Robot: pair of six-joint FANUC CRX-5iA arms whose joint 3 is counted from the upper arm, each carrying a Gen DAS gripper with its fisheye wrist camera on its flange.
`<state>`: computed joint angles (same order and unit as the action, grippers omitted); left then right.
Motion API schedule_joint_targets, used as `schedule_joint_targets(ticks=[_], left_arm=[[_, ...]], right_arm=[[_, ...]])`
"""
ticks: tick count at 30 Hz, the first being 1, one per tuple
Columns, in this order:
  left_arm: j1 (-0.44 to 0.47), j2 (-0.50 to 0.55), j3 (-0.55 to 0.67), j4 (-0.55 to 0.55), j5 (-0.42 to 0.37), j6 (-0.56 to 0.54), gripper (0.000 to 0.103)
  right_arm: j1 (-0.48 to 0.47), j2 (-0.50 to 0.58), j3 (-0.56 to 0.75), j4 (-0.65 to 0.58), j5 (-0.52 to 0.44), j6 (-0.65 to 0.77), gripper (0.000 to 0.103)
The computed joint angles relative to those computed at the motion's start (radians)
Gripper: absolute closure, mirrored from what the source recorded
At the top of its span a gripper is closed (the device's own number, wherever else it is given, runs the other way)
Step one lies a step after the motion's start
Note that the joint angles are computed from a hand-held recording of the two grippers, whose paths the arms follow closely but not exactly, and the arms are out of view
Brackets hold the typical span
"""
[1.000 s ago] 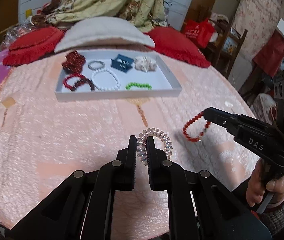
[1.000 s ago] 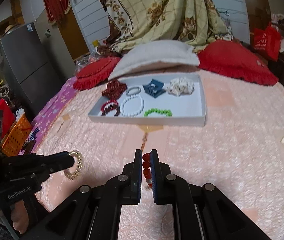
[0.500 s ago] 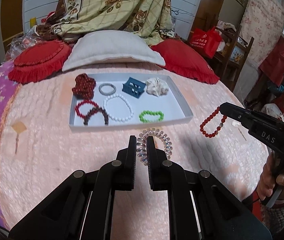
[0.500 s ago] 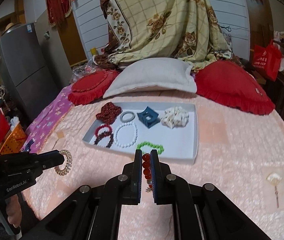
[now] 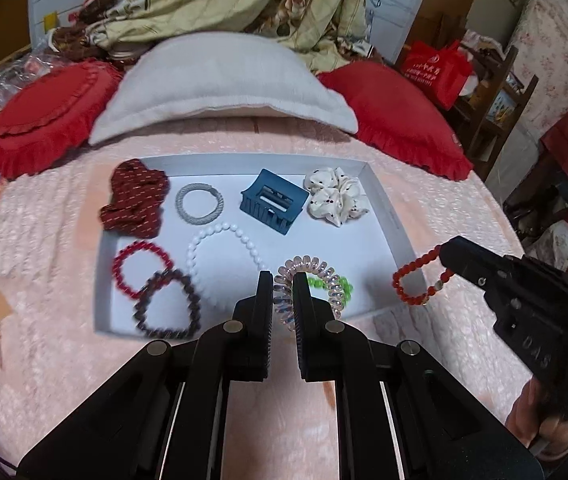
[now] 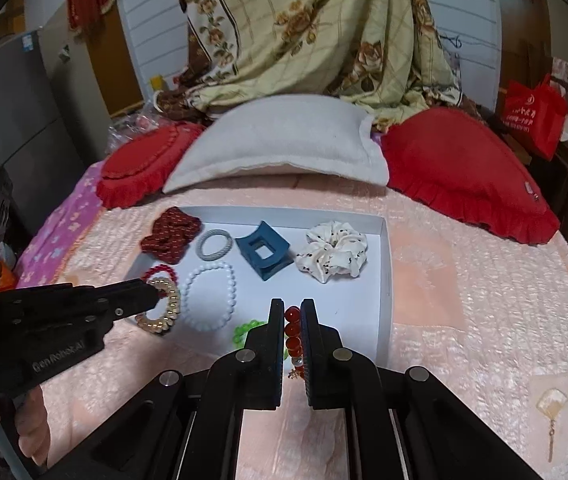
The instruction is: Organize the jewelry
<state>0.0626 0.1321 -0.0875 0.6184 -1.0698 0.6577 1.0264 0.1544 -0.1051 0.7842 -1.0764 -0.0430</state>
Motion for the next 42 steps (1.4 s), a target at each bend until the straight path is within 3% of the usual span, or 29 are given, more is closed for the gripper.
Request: schedule_joint_targets(ticks=[11,20,23,24,25,27,35,42], left_arm=[[-0.113,0.186,0.149,-0.101,0.039,0.144,0.095],[-0.131,0.240,0.191,-0.129,0.030,0.159,0.094],[-0.135,0.247,0.198,-0.150,0.024,0.171,0.083],[-0.135,0.247,0.199,-0.156,0.023,0.179,0.079],[-0.134,0.246,0.197,-0.157,0.025,0.183,0.074],[-0.131,0.240,0.189,-0.149,0.025,0.179,0.073],[-0.080,0.153,0.124,-0.104,-0.003,0.156,0.072],[0.014,0.000,-0.018,-0.095,0.035,0.112,0.072]], right_arm=[[-0.134,0.040,-0.015,-0.075,0.144,0.009,0.096],[-0.170,0.049,-0.037,-0.138,0.161,0.035,0.096],[-0.166,0.052,-0.033,-0.133,0.138,0.033,0.095],[-0.166,0.052,-0.032,-0.132,0.133,0.030,0.089],[-0.164,0.051,-0.032,-0.128,0.126,0.023,0.076],[-0.157,0.043,-0.044,-0.101,0.118,-0.007,0.069],[-0.091,0.003,-0.069,-0.048,0.032,-0.050,0.068],[-0.021,-0.034,-0.101,-0.035,-0.002,-0.114,0.067]])
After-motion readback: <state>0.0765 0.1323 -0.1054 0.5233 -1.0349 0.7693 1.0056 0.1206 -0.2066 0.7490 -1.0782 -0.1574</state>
